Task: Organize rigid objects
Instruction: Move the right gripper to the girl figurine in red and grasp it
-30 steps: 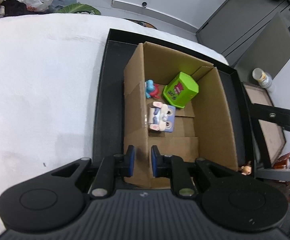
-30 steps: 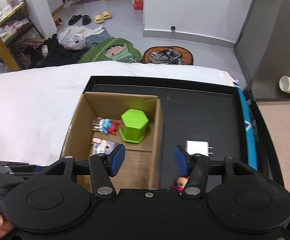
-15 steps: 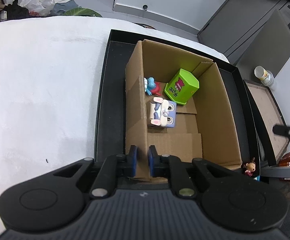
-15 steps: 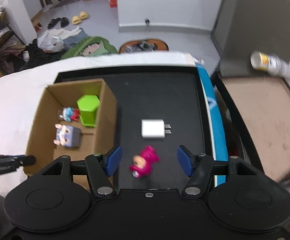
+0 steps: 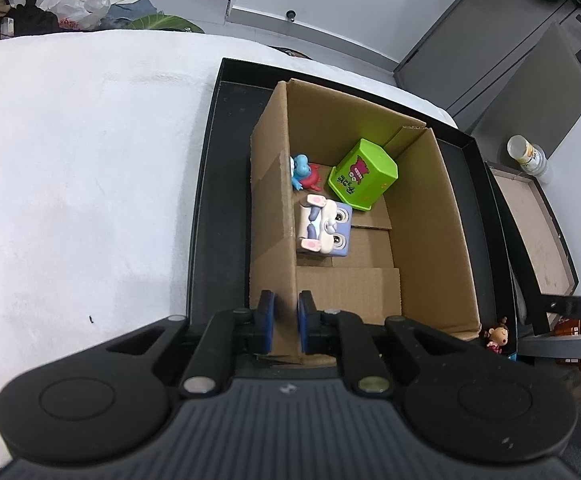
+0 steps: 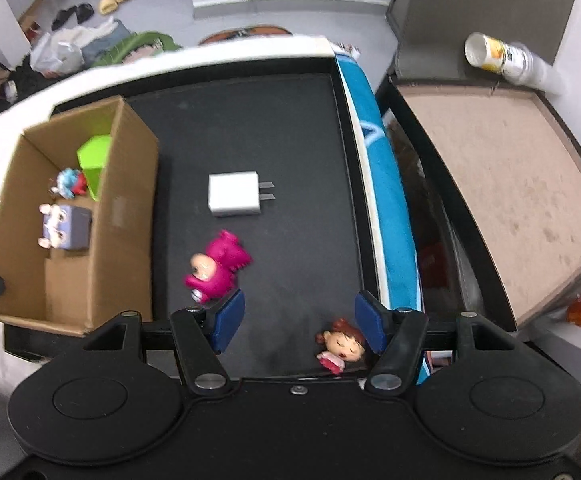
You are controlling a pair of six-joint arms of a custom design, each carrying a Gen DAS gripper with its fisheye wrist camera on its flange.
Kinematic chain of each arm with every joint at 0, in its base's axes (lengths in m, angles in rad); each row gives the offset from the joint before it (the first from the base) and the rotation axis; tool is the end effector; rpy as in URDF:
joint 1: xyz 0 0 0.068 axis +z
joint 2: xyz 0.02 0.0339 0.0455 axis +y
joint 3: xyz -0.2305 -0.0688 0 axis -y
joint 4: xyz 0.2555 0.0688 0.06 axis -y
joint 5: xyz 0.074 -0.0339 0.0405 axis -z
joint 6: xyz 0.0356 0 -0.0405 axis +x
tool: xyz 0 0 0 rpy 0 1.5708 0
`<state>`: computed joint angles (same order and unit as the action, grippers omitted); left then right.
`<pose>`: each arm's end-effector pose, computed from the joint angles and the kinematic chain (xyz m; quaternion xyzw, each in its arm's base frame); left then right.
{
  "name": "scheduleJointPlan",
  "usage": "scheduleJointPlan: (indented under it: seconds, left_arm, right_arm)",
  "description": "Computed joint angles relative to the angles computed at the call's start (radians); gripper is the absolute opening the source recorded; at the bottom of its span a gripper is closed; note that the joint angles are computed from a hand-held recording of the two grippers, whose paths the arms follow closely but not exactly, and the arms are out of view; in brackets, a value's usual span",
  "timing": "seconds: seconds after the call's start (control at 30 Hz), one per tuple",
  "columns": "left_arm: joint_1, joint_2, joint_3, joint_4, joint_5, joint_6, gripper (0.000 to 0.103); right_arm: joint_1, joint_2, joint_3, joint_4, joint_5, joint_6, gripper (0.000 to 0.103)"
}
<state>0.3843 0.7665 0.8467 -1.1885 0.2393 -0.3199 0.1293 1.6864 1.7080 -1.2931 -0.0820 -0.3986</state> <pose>0.1443 0.0493 0.2565 -0.3076 0.9166 -0.1088 0.2312 0.3299 0.0458 0.3034 -0.2637 0.9522 0.0202 0.1531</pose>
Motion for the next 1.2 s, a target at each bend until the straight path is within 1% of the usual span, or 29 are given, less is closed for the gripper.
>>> scheduleJointPlan:
  seconds: [0.1, 0.27, 0.33, 0.4, 0.73, 0.9, 0.97, 1.13, 1.2]
  left_arm:
    - [0.0, -0.004, -0.004, 0.002, -0.002, 0.0, 0.012]
    - [0.023, -0.005, -0.004, -0.004, 0.021, 0.019, 0.011]
    - [0.031, -0.006, -0.005, -0.004, 0.029, 0.019, 0.011]
    - [0.029, -0.006, -0.006, -0.002, 0.028, 0.015, 0.012]
    - [0.038, -0.006, -0.005, -0.006, 0.037, 0.029, 0.012]
    - [0.035, -0.008, -0.006, -0.006, 0.033, 0.031, 0.012]
    - [0.035, -0.008, -0.006, -0.006, 0.033, 0.032, 0.012]
    - [0.036, -0.007, -0.007, -0.008, 0.034, 0.035, 0.012]
    - [0.034, -0.005, -0.006, -0.007, 0.032, 0.034, 0.012]
  right_arm:
    - [-0.013, 0.036, -0.002, -0.001, 0.014, 0.047, 0.057]
    - [-0.008, 0.046, -0.072, 0.048, 0.074, 0.076, 0.056]
    - [-0.015, 0.057, -0.084, 0.055, 0.082, 0.087, 0.053]
    - [-0.023, 0.067, -0.086, 0.059, 0.079, 0.096, 0.045]
    - [-0.01, 0.101, -0.121, 0.099, 0.143, 0.097, 0.044]
    - [0.01, 0.093, -0.159, 0.142, 0.184, 0.08, 0.047]
    - [0.009, 0.093, -0.157, 0.141, 0.174, 0.082, 0.046]
    - [0.013, 0.072, -0.166, 0.124, 0.111, 0.074, 0.045]
    - [0.015, 0.078, -0.167, 0.131, 0.121, 0.074, 0.044]
